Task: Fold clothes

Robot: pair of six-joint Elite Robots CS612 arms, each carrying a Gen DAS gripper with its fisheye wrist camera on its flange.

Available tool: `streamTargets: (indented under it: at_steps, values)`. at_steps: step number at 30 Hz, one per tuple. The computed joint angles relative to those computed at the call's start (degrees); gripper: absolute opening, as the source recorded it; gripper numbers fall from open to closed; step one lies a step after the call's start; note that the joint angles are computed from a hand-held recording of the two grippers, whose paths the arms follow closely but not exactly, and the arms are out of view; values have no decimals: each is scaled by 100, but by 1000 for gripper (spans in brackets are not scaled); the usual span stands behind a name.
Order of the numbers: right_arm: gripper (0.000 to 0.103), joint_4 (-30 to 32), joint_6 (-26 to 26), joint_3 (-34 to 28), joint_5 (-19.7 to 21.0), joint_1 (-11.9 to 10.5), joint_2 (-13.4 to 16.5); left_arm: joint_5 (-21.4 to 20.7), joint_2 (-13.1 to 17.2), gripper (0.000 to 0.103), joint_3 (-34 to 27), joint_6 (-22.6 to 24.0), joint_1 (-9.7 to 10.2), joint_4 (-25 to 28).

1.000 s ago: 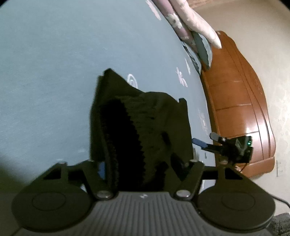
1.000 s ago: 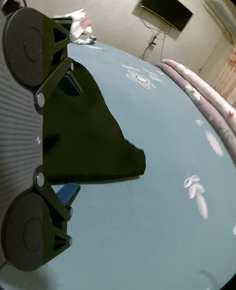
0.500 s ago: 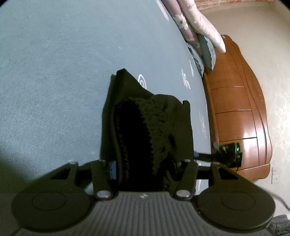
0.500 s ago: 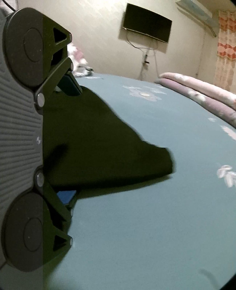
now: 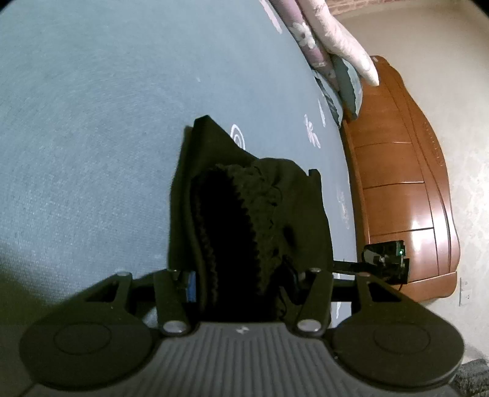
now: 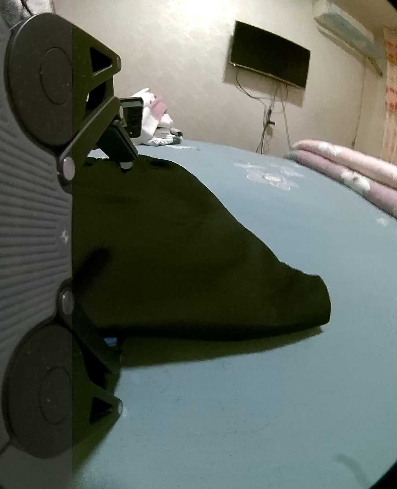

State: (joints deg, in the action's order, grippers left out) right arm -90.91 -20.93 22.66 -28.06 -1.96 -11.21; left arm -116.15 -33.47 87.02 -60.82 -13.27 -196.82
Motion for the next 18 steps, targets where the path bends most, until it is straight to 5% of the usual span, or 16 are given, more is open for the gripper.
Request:
streamTargets:
  at_steps: [6,14,16,18]
  values:
    - [103,270,-300,-785,-47,85,381,2,-49,54,-41,98,-4,277]
    - [95,-168,-406,-379,-487,118,130,428,-222,51,24,382,-123,675]
    - [86,-249,-394,-334,-648,119,95,559,-261,51,45,424,-159,739]
    - [56,-471,-171,-243,-871,110,54,705,-301,51,75,486,-198,786]
